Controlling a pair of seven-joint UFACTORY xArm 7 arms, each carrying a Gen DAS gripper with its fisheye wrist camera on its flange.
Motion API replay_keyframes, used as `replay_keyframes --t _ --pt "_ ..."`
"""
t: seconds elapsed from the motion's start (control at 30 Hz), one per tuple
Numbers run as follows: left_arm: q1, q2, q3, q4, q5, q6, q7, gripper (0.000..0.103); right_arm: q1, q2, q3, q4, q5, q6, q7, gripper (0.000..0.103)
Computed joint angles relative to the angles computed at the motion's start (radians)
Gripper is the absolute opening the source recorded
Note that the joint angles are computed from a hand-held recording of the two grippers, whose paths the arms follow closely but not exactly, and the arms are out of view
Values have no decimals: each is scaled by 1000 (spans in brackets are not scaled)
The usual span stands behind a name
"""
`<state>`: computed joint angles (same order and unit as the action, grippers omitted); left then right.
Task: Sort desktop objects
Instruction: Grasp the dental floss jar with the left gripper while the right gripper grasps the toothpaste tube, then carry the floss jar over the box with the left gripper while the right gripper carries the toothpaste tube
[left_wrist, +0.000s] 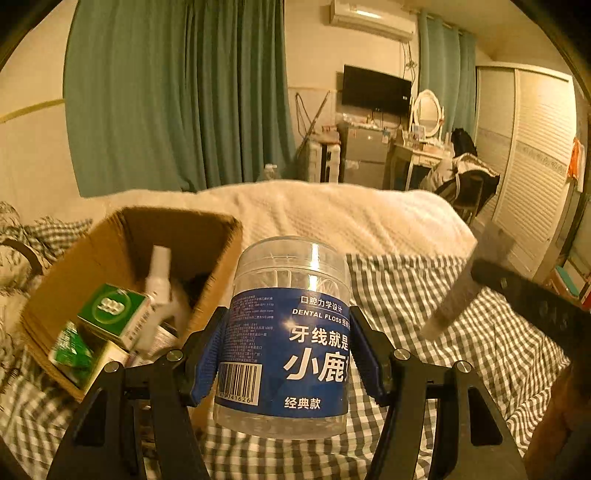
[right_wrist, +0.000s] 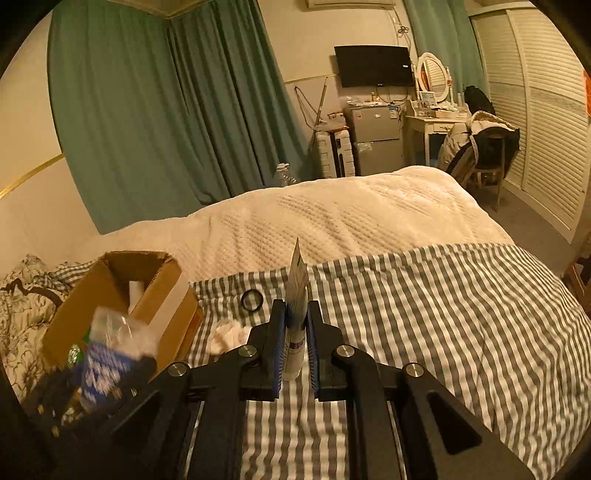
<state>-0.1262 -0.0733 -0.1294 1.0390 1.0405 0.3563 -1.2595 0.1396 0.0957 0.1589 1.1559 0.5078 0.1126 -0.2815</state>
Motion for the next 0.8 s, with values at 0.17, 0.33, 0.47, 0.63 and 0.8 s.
replay_keyframes --t 0.17,0.33,0.47,0.63,0.8 --pt "35 -83 3 -40 -9 -21 32 64 15 -70 20 -29 199 32 -149 10" --pt "101 -166 -3 -77 -48 -57 98 64 91 -118 -7 -52 55 17 -34 10" --pt "155 -223 -5 -107 -92 -86 151 64 128 -121 -4 -21 -131 13 107 10" --pt "213 -262 4 -138 -164 -129 234 64 157 -105 10 28 -378 6 316 10" --pt "281 -283 6 -163 -218 -173 309 64 192 -67 15 95 -506 19 423 10"
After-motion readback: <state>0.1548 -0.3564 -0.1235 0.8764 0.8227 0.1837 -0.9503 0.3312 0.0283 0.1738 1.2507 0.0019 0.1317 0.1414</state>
